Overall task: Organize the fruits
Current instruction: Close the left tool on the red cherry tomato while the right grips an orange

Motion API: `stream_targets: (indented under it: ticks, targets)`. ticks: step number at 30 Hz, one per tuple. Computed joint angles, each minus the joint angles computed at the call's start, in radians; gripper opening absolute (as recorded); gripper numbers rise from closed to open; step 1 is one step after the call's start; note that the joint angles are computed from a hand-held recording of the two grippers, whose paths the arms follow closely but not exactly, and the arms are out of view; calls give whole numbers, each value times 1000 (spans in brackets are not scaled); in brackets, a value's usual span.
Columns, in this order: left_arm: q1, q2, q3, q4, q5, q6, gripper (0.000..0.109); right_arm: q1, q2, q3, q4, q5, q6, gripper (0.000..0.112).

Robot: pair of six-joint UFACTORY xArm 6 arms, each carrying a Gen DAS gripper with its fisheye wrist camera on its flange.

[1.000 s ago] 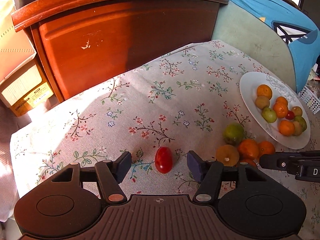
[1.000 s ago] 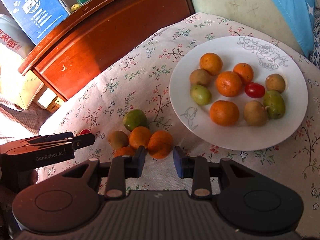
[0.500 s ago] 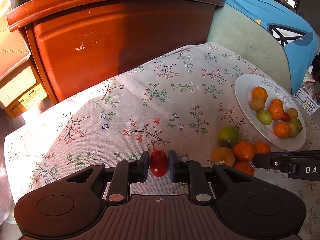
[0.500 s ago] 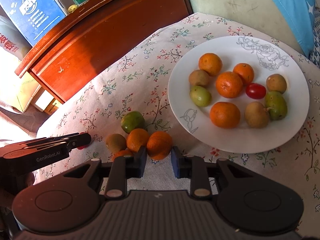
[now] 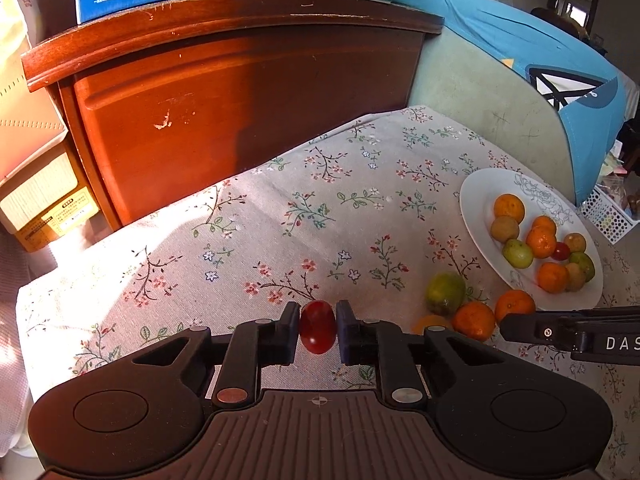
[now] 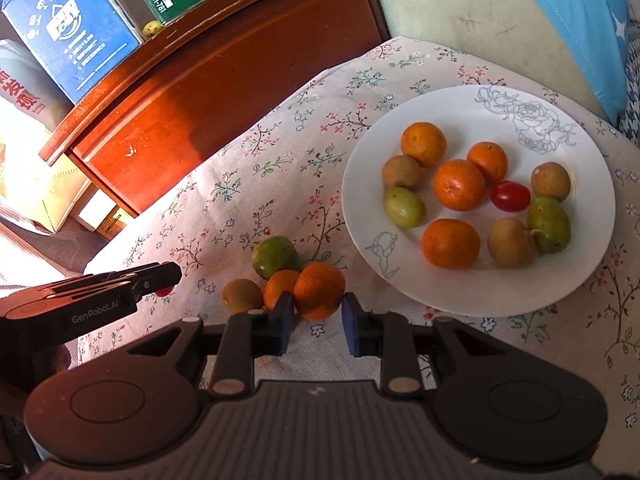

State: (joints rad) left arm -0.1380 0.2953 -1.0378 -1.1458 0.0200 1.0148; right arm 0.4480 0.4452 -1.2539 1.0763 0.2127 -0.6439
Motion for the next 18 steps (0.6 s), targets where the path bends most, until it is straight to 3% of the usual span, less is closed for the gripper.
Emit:
stream_targets:
  ticks: [10, 18]
  targets:
    - [-9, -16, -30, -146, 20, 104, 17, -4, -24, -14, 99, 4, -86, 26]
    - [-39, -21, -81, -321, 24, 277, 17, -33, -49, -38, 207, -21, -178, 26]
